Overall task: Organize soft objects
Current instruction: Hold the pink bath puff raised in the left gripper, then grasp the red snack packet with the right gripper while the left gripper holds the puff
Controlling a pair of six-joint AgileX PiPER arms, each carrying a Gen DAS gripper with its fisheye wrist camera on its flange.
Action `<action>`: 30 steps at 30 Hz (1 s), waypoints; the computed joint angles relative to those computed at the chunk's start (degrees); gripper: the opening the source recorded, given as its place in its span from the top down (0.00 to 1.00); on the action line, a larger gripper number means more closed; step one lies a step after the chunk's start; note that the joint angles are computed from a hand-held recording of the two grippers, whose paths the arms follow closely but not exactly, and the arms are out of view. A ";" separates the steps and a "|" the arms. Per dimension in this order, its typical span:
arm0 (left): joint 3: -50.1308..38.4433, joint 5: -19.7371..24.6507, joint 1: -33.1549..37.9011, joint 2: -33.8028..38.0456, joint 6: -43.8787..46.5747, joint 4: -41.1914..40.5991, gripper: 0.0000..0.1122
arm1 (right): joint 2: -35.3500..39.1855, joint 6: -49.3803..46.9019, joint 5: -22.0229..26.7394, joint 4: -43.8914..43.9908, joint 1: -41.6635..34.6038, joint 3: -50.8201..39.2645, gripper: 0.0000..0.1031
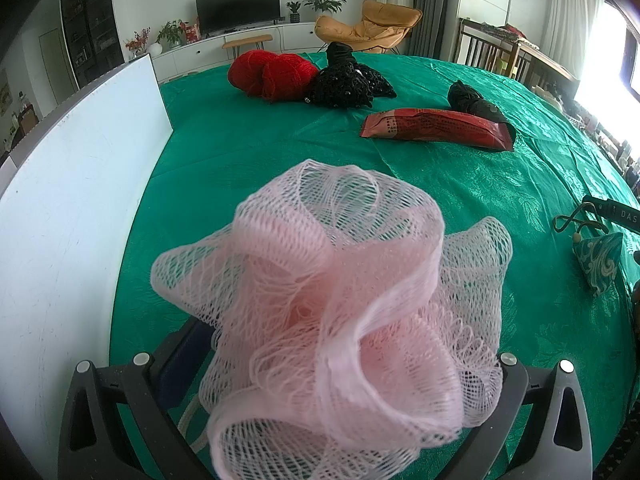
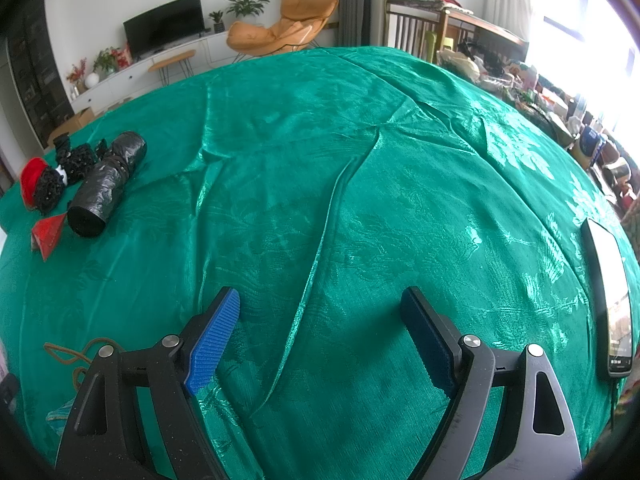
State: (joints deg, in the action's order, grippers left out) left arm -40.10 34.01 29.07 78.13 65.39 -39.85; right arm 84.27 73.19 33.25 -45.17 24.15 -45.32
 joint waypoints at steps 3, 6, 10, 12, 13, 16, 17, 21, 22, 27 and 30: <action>0.01 0.02 0.03 -0.01 0.04 -0.01 0.08 | 0.20 2.10 0.22 -1.43 0.54 0.18 0.16; 0.01 -0.01 0.01 0.00 0.04 -0.02 0.08 | 0.85 0.72 0.52 -0.46 0.92 -0.53 0.12; 0.02 -0.03 0.00 0.01 0.04 -0.03 0.08 | 2.16 -13.77 1.67 8.71 -1.05 -4.43 0.14; 0.02 0.00 0.04 -0.01 0.08 -0.05 0.08 | 1.00 -16.04 6.45 9.69 0.26 -8.11 0.14; 0.02 0.00 0.04 -0.01 0.08 -0.05 0.08 | -0.48 -17.80 6.29 10.45 1.10 -9.27 0.13; 0.06 -0.17 -0.05 0.05 0.05 -0.07 0.08 | 0.28 -33.30 3.20 19.48 5.97 -17.93 0.13; 0.06 -0.12 -0.01 0.02 0.10 -0.06 0.08 | 3.04 -39.03 5.10 24.01 7.51 -22.70 0.13; 0.05 -0.10 0.01 0.04 0.12 -0.08 0.08 | 19.97 -58.49 14.90 31.15 14.22 -45.61 0.14; 0.05 -0.13 -0.03 0.06 0.10 -0.08 0.08 | 24.72 -60.70 17.22 29.42 15.87 -51.34 0.15; 0.07 -0.15 -0.04 0.05 0.12 -0.10 0.08 | 42.60 -65.04 32.06 29.27 17.71 -76.43 0.15; 0.10 -0.12 0.01 0.01 0.16 -0.11 0.08 | 47.19 -64.13 35.77 34.97 15.91 -82.58 0.17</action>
